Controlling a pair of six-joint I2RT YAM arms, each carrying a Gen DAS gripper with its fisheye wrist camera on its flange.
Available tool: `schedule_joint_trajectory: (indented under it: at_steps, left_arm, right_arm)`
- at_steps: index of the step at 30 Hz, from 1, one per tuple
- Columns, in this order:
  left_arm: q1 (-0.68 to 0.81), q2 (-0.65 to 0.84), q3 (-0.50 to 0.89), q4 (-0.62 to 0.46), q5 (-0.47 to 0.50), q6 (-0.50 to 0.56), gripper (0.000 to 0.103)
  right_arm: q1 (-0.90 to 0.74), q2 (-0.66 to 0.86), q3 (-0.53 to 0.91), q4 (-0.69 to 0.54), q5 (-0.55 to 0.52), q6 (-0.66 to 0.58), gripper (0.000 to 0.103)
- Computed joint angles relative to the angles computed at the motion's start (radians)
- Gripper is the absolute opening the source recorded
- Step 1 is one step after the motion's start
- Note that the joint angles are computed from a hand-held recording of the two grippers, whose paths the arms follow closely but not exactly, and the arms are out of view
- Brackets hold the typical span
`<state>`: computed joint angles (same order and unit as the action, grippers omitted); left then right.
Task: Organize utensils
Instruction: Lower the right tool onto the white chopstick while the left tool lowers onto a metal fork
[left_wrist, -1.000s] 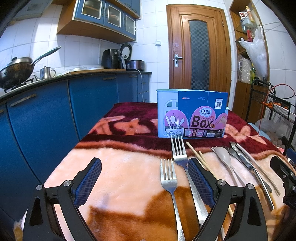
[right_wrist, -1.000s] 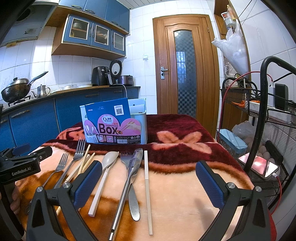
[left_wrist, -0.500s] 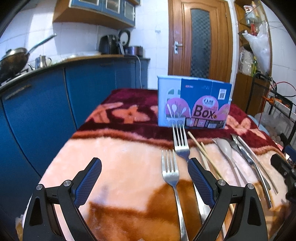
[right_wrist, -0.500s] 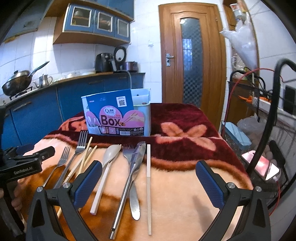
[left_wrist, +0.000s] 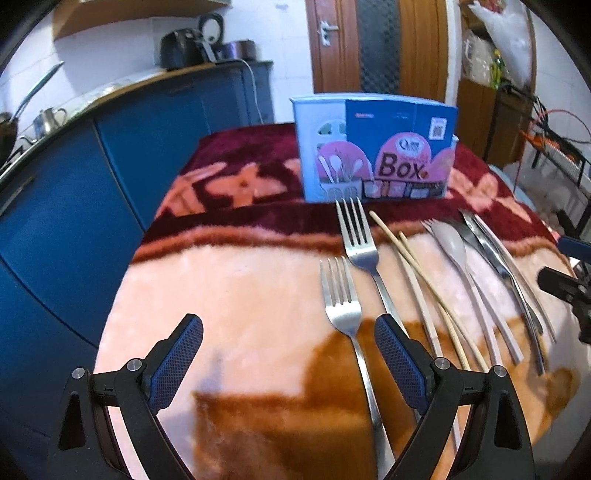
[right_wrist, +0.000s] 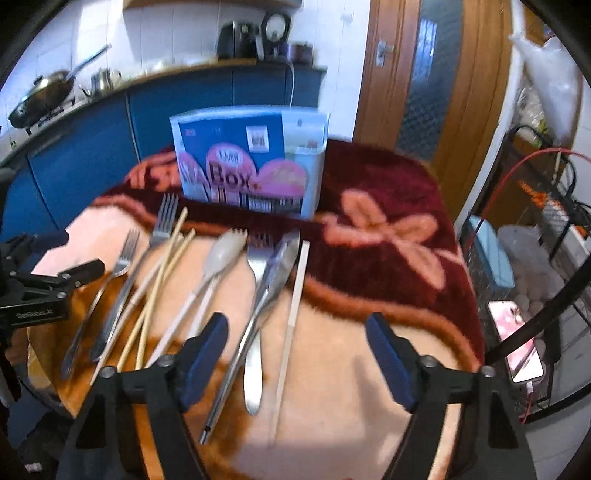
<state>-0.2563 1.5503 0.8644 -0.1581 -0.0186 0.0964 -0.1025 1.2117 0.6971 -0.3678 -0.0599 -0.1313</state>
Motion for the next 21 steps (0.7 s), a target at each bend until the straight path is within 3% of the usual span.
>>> schedule_joint_trajectory:
  at_steps: [4, 12, 15, 19, 21]
  left_arm:
    - [-0.003, 0.022, 0.070, -0.125, 0.035, 0.036, 0.092]
    - [0.017, 0.122, 0.207, -0.336, 0.134, 0.062, 0.047]
    - [0.018, 0.148, 0.239, -0.374, 0.156, 0.065, 0.041]
    - [0.004, 0.182, 0.300, -0.452, 0.165, 0.078, 0.031]
    - [-0.002, 0.192, 0.318, -0.480, 0.176, 0.085, 0.018]
  right_arm:
    - [-0.025, 0.098, 0.105, -0.112, -0.019, -0.033, 0.058]
    - [-0.045, 0.231, 0.263, -0.285, -0.036, -0.067, 0.047]
    - [-0.036, 0.274, 0.301, -0.320, -0.024, -0.070, 0.041]
    - [-0.025, 0.327, 0.351, -0.360, -0.015, -0.077, 0.025]
    - [-0.022, 0.348, 0.375, -0.379, -0.013, -0.082, 0.025]
